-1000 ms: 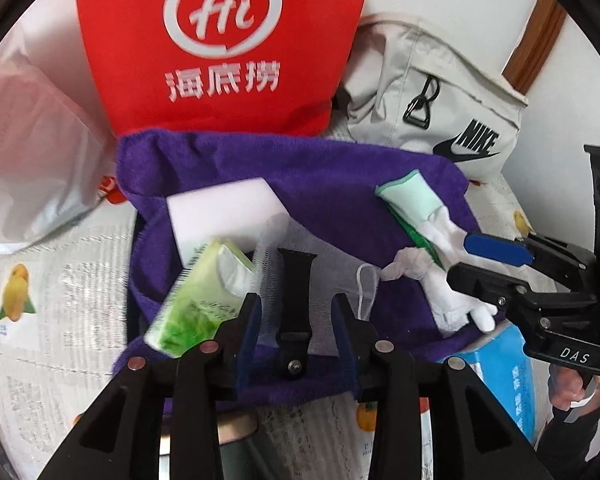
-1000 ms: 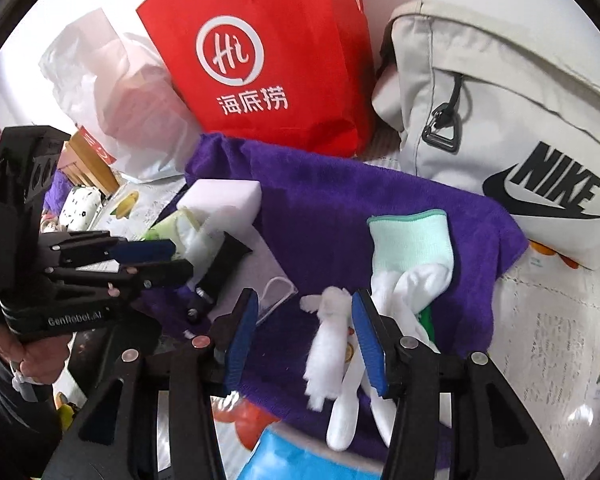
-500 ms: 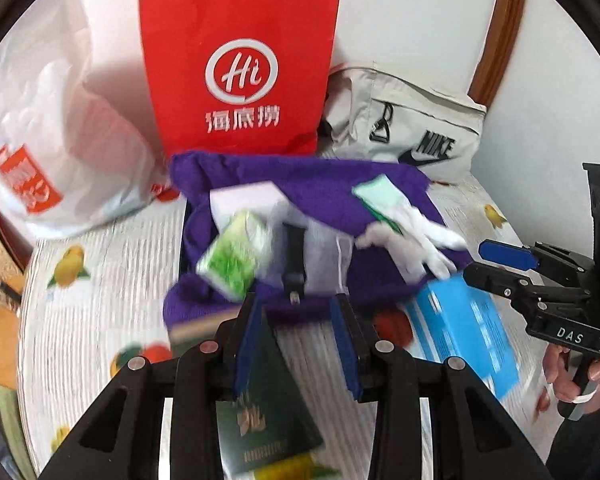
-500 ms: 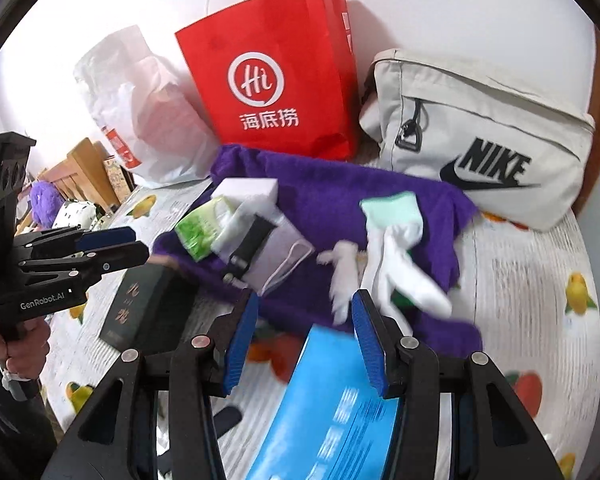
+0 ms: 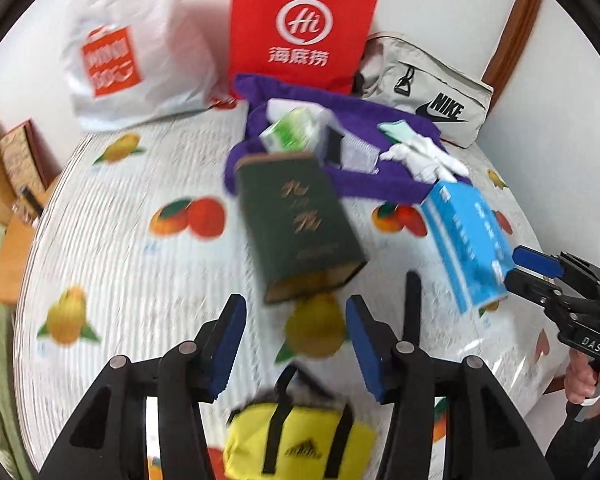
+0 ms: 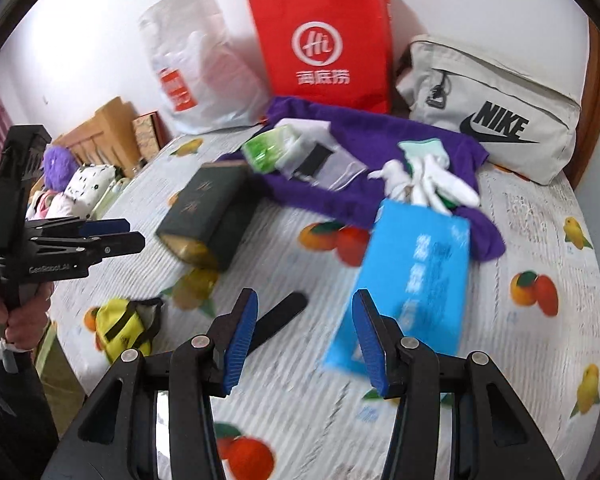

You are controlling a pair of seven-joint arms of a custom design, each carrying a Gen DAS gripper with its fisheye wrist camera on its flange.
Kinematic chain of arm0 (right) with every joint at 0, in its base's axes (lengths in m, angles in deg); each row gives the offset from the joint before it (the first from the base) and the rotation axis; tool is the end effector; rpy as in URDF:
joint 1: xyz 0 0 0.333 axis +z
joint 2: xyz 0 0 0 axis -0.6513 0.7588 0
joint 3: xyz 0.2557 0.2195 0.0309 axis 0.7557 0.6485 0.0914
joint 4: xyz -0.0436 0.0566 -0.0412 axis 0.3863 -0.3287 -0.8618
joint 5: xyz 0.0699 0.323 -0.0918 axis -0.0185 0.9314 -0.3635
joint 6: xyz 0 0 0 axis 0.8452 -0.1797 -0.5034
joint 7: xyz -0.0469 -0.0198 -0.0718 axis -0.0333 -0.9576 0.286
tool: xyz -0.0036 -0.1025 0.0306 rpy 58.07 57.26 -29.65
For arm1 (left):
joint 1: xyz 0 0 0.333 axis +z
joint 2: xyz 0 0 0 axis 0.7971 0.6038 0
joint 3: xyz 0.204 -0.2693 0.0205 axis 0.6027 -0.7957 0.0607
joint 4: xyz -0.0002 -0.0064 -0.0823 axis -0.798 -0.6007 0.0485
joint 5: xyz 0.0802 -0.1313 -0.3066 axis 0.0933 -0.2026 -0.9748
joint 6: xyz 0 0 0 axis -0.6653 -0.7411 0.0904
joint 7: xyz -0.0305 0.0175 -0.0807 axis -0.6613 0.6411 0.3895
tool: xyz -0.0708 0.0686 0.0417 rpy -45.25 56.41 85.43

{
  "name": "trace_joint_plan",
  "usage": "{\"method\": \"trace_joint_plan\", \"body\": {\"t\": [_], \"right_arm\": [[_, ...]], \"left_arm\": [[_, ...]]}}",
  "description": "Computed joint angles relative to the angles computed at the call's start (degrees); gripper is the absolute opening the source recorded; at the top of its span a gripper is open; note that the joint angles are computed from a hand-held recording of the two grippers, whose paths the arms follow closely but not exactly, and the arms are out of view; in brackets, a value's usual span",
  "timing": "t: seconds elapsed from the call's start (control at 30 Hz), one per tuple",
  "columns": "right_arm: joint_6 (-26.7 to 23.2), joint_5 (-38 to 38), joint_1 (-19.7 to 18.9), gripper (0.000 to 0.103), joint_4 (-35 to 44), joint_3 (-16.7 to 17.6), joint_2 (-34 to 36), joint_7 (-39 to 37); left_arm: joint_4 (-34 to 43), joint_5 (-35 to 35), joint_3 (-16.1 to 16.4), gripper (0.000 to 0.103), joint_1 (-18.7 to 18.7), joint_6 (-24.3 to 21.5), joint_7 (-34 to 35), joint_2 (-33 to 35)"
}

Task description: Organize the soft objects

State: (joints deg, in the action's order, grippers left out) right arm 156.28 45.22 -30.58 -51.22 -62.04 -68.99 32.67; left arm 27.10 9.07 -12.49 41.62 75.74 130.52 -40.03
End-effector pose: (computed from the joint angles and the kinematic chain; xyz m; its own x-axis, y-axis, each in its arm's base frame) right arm 0.6252 0.0808 0.4943 0.0004 -0.9853 -0.1709 -0.7886 0.1048 -0.6059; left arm 0.7276 -0.2600 0.4918 -0.4920 -0.8591 0.1409 -0.7651 0.3494 -0.5409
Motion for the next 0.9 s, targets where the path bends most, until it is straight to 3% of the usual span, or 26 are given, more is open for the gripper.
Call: {"method": "trace_joint_plan", "body": {"t": [0.17, 0.27, 0.47, 0.6, 0.67, 0.8, 0.9], "right_arm": [[2.17, 1.31, 1.40, 0.049, -4.76, 0.91, -1.94, 1.61], [2.12, -0.42, 2.98, 0.049, -6.09, 0.12, -1.99, 4.25], [2.04, -0.73, 4.07, 0.050, -6.91, 0.84, -0.71, 7.22], [-0.12, -4.21, 6.52, 0.050, -3.90, -1.22, 2.40, 12.05], [-0.98, -5.17, 6.88, 0.050, -2.03, -1.47, 4.11, 13.21], [-3.29, -10.18, 9.68, 0.050, 2.16, -4.82, 7.55, 18.87], [-3.77, -12.80, 10.74, 0.050, 5.00, -6.08, 9.78, 22.04]], "left_arm": [[-15.92, -2.29, -1.77, 0.050, 4.20, 7.12, 2.23, -6.77], [-20.94, -4.12, -2.74, 0.050, 6.08, 8.91, 3.70, -8.45], [-27.67, -7.81, -4.54, 0.050, 9.10, 12.03, 6.91, -10.60], [-30.95, -8.53, -4.67, 0.050, 9.52, 14.69, 8.46, -11.24], [-32.59, -10.09, -5.90, 0.034, 10.54, 16.86, 9.77, -11.41], [-35.16, -12.07, -7.22, 0.031, 11.73, 19.49, 12.10, -12.29], [-34.83, -12.88, -7.62, 0.031, 12.25, 18.75, 12.54, -12.14]]}}
